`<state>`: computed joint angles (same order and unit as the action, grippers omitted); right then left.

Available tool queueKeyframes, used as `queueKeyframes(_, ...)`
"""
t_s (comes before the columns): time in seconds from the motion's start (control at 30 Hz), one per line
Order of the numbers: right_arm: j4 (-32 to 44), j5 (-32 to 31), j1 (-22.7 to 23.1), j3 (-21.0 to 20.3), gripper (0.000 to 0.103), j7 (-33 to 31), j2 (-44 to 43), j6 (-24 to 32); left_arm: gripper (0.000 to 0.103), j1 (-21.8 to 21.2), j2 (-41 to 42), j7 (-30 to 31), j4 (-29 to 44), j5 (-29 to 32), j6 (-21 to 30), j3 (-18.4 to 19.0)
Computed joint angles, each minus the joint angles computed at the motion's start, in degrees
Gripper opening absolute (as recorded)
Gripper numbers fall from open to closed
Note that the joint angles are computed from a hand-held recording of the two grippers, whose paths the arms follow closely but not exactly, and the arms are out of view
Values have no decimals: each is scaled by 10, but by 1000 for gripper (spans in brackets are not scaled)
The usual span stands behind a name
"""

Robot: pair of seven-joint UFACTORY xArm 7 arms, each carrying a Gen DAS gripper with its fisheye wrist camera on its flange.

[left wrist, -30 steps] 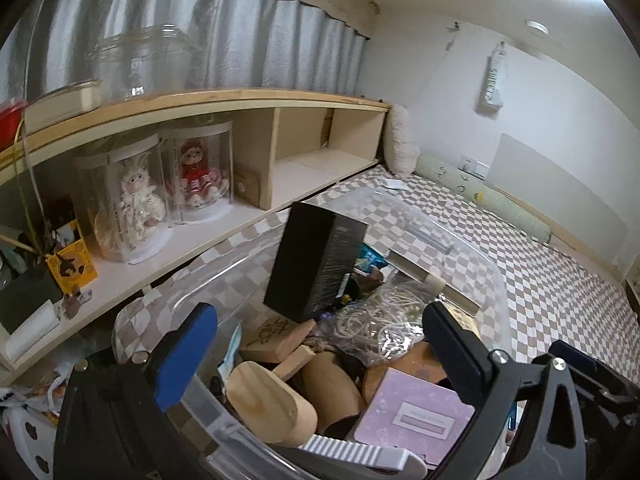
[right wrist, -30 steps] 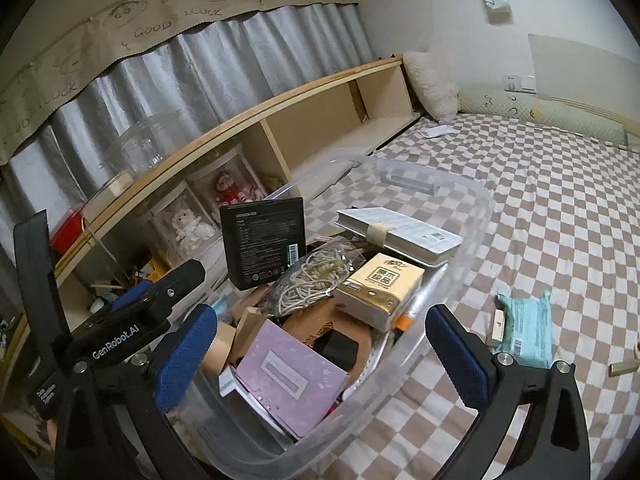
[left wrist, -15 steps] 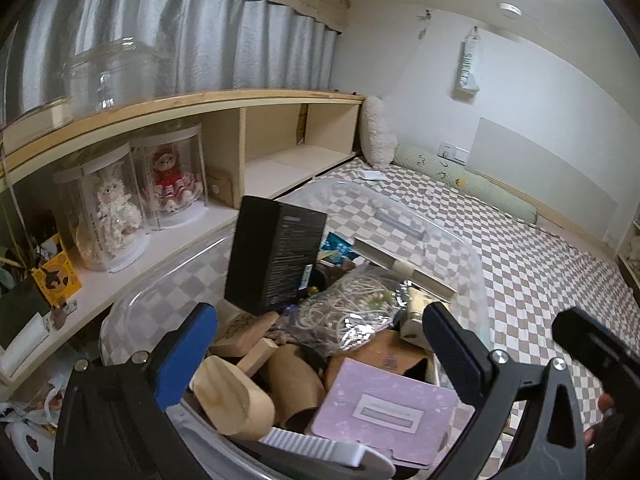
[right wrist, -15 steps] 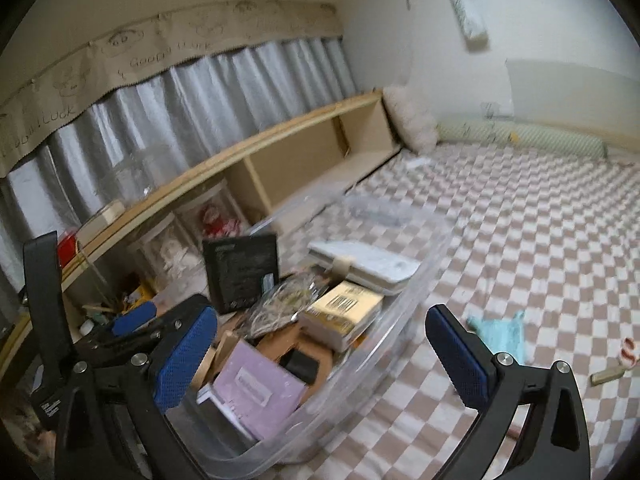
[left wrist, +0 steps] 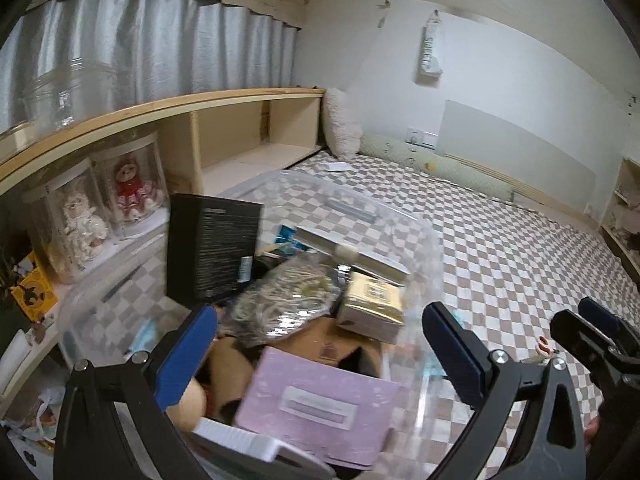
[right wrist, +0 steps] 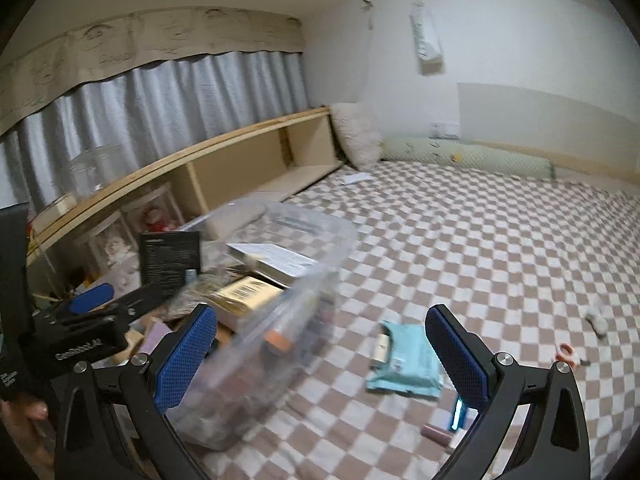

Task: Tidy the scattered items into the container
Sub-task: 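Withdraw both tools from the box back over the bed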

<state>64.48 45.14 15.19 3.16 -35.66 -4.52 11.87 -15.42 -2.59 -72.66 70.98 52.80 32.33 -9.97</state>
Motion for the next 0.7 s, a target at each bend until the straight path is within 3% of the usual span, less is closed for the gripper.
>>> queueKeyframes(0.23, -32, -62, -29, -16, 103, 40, -7, -28, 103, -33, 39, -19, 39, 61, 47, -6)
queueKeyframes(0.7, -80, -118, -62, -52, 103, 85, -20, -54, 103, -79, 73, -33, 58, 124, -28, 11)
